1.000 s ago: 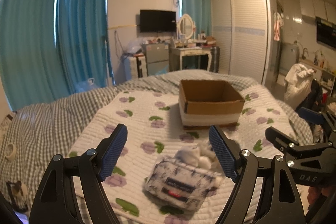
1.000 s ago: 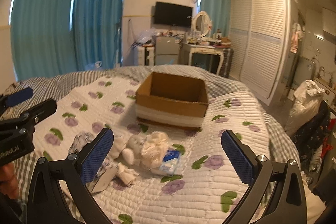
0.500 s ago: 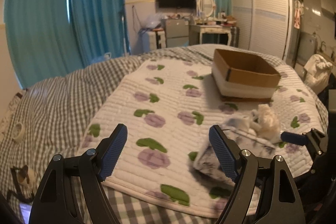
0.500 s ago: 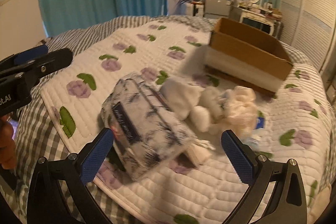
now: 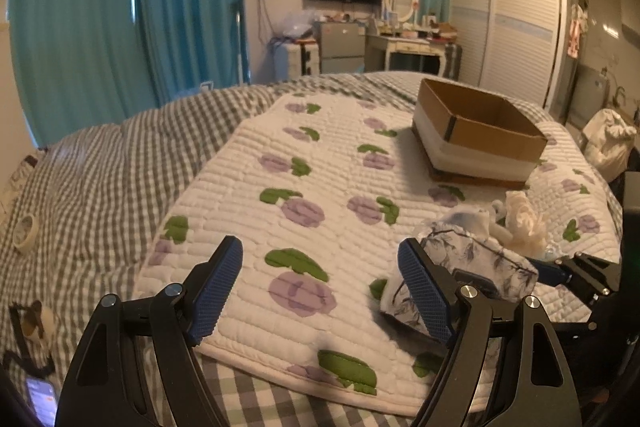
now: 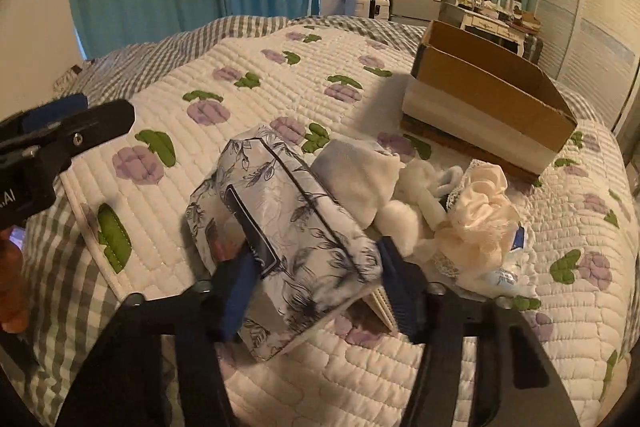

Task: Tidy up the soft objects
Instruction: 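Grasp the floral-print pouch with the right gripper and lift it, then grasp the white sock with the left gripper while the right gripper holds the pouch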

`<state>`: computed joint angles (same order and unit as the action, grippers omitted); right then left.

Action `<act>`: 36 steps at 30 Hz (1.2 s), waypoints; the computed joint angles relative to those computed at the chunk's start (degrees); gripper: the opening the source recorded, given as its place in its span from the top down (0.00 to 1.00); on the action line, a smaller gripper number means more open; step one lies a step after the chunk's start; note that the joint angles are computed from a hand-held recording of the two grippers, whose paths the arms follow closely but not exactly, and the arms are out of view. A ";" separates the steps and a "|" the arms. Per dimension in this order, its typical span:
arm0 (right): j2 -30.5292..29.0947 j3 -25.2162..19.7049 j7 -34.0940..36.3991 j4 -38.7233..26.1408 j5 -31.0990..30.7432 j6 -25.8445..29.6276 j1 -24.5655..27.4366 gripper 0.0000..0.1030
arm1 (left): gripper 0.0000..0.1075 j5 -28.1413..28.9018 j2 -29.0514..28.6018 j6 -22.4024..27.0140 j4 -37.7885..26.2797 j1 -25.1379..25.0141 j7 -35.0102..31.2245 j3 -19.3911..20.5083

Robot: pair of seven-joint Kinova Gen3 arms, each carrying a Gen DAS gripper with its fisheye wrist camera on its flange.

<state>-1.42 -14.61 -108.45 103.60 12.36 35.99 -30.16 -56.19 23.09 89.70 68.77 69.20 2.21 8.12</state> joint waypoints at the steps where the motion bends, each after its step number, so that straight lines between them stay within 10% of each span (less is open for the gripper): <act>1: -0.21 0.31 0.94 0.14 -1.20 -0.19 0.17 0.51 | 0.25 -0.19 0.19 0.36 -0.39 0.23 -0.19 0.01; 10: -8.74 3.15 8.80 4.95 -12.16 -7.13 3.48 0.63 | 0.25 -2.78 2.35 4.73 -6.14 3.50 -3.03 -1.40; 20: -14.40 0.25 -1.36 5.33 -3.32 -7.78 19.10 0.63 | 0.25 2.59 8.68 -1.20 -14.99 1.76 -12.07 -3.60; 36: -7.58 9.93 9.60 5.89 -13.89 -10.01 16.52 0.63 | 0.28 20.48 18.01 -10.72 -25.41 -7.10 -26.75 -8.54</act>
<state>-9.00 -4.68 -98.84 109.49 -1.53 25.98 -13.64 -35.72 41.10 78.98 43.36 62.10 -24.54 -0.42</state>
